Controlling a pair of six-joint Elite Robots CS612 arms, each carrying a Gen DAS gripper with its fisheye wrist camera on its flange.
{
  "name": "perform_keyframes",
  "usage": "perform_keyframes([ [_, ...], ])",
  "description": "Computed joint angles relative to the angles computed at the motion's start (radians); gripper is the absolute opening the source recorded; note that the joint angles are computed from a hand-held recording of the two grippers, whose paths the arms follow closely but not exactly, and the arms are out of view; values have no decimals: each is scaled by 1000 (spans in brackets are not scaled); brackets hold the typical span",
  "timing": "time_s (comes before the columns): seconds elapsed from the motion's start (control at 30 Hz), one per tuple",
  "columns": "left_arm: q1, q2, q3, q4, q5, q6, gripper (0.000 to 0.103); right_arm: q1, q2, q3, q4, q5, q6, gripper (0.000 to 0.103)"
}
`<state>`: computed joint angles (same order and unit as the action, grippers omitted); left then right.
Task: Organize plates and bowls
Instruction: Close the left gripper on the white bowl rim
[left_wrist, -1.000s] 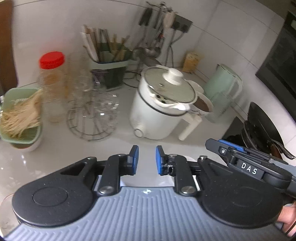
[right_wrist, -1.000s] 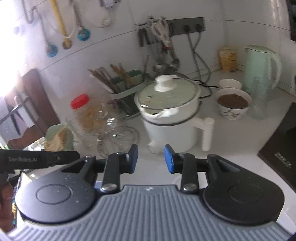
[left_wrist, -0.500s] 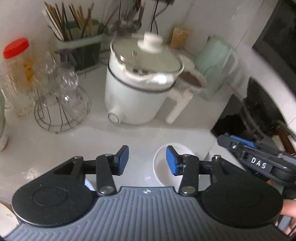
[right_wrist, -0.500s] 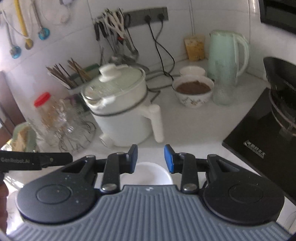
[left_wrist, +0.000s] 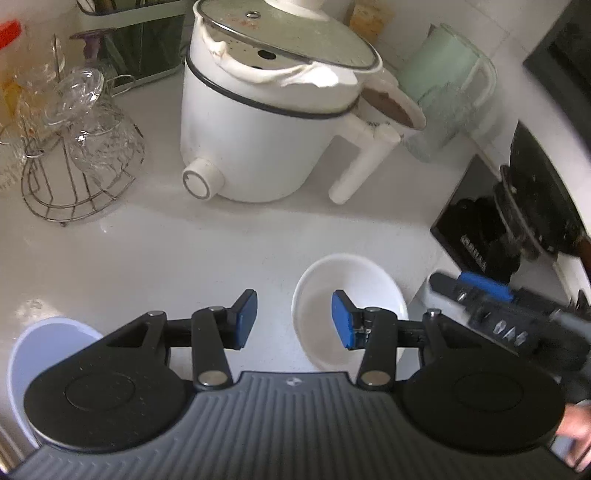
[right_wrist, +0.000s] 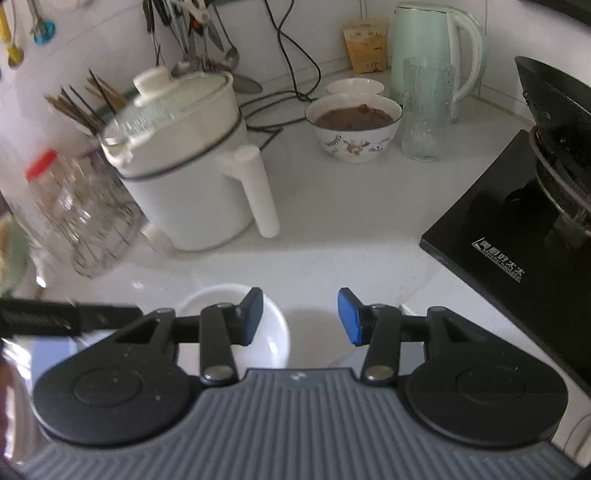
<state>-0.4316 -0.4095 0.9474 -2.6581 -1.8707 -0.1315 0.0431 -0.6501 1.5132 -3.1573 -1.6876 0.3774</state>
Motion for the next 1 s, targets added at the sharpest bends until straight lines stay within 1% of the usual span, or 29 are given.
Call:
perform_keyframes([
  [0.07,-3,9,-19,23,8,16,50,-7,6,2,-17,25,22,48],
  [0.13,-6,17,-34,40,7,28,50,-11,10,-3,0,37,30,48],
  [0.2,-6,28,-52,56,-15,26,50,-17,13,-4,8,65,40,48],
  [0.4,-9,49,-76,101,-24,3,50,-37,25,-14,51,190,71,47],
  [0.5,-8,59,-85,118,-8,-30,49,-39,33,-23,75,219,75,47],
  [0.57,-2,70,-101,143,-33,-53,49,-40,38,-28,83,230,76,47],
  [0.67,0,76,-106,150,-36,-61,49,-42,42,-31,91,254,81,46],
  [0.7,-1,76,-106,149,-38,-61,46,-42,43,-32,95,258,82,44],
  [0.73,-1,77,-105,147,-41,-60,42,-43,45,-34,98,261,83,43],
  [0.8,-3,79,-105,150,-40,-57,38,-43,47,-36,104,265,84,38],
  [0.87,-4,78,-105,164,-43,-60,36,-43,48,-36,109,269,86,35],
  [0.97,-4,80,-108,177,-50,-61,30,-42,48,-32,97,270,89,34],
  [1.0,-4,81,-109,180,-47,-57,28,-41,48,-31,95,268,93,31],
])
